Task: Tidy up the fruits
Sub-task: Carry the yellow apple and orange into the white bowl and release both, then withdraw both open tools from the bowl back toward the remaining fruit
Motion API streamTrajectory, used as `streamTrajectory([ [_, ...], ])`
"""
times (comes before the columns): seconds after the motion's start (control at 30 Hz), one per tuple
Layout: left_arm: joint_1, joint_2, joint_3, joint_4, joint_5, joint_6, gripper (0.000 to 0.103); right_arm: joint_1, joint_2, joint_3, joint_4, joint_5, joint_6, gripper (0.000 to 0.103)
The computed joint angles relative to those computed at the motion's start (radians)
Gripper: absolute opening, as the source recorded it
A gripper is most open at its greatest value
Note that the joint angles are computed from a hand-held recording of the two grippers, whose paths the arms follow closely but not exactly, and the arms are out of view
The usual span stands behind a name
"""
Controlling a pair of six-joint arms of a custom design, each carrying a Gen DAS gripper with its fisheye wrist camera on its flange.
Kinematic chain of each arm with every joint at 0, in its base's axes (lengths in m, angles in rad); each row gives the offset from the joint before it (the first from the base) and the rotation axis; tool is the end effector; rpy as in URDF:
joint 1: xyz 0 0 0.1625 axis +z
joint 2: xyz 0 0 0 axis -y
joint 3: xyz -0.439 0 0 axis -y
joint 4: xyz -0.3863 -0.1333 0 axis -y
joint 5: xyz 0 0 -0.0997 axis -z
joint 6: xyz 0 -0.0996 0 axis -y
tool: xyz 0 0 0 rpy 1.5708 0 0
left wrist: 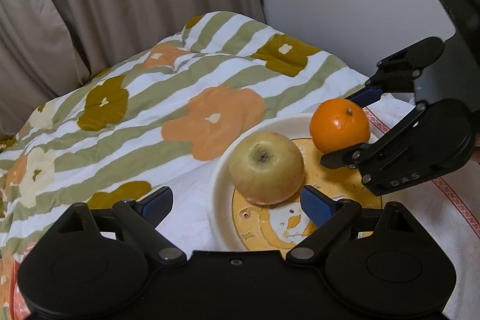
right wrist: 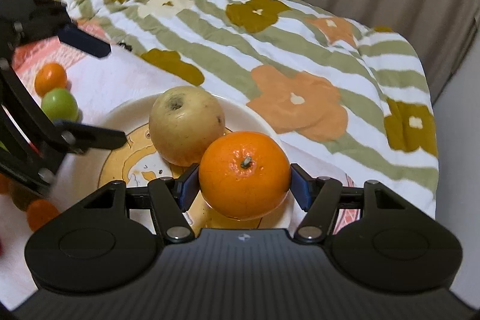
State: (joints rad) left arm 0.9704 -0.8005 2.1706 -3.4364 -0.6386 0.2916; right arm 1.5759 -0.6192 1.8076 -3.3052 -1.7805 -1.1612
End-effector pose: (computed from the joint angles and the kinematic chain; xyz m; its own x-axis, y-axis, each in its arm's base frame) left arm -0.1057 -0.5319 0.0942 -0.5348 0.2295 -0.8132 0.6794 0.6890 -0.2523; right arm 0.1158 -0.6369 0.0274 -0.3857 -0.7428 0.5472 -0.8994 0.4349 -0.0436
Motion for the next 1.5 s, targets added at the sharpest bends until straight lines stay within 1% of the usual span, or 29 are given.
streamTrajectory([
  [0.13, -0.005, -0.011, 0.021, -0.002, 0.014, -0.029, 0.095, -0.002, 0.029, -0.010, -0.032, 0.003, -0.065, 0.078],
  [0.37, -0.013, -0.021, 0.053, -0.003, 0.029, -0.071, 0.095, -0.014, 0.062, -0.022, -0.065, 0.008, -0.133, 0.078],
  [0.43, -0.015, -0.023, 0.058, 0.001, 0.034, -0.075, 0.094, -0.015, 0.066, -0.019, -0.072, 0.007, -0.131, 0.078],
  [0.5, -0.018, -0.025, 0.061, 0.008, 0.043, -0.084, 0.094, -0.018, 0.066, -0.008, -0.102, 0.026, -0.130, 0.084],
  [0.57, -0.024, -0.033, 0.065, 0.024, 0.053, -0.101, 0.095, -0.014, 0.068, 0.006, -0.160, 0.030, -0.134, 0.101],
  [0.6, -0.027, -0.038, 0.069, 0.028, 0.055, -0.108, 0.095, -0.013, 0.061, 0.016, -0.170, 0.040, -0.128, 0.102],
  [0.7, -0.038, -0.058, 0.084, 0.034, 0.057, -0.132, 0.095, -0.011, 0.028, 0.032, -0.132, 0.053, -0.068, 0.102],
  [0.83, -0.055, -0.081, 0.105, 0.021, 0.067, -0.128, 0.095, -0.005, -0.007, 0.053, -0.123, 0.058, 0.013, 0.102],
  [0.97, -0.072, -0.105, 0.131, -0.005, 0.078, -0.108, 0.095, 0.012, -0.037, 0.088, -0.160, 0.046, 0.059, 0.102],
  [1.1, -0.097, -0.147, 0.179, -0.041, 0.093, -0.097, 0.095, 0.043, -0.071, 0.135, -0.204, 0.025, 0.112, 0.102],
  [1.2, -0.122, -0.196, 0.229, -0.054, 0.113, -0.108, 0.095, 0.070, -0.097, 0.177, -0.231, 0.007, 0.161, 0.102],
  [1.3, -0.147, -0.270, 0.291, -0.038, 0.131, -0.140, 0.095, 0.107, -0.109, 0.223, -0.290, -0.019, 0.208, 0.102],
  [1.37, -0.167, -0.329, 0.343, -0.026, 0.157, -0.160, 0.095, 0.128, -0.115, 0.252, -0.326, -0.033, 0.236, 0.102],
  [1.5, -0.197, -0.453, 0.425, 0.041, 0.200, -0.212, 0.095, 0.179, -0.119, 0.310, -0.391, -0.064, 0.323, 0.102],
])
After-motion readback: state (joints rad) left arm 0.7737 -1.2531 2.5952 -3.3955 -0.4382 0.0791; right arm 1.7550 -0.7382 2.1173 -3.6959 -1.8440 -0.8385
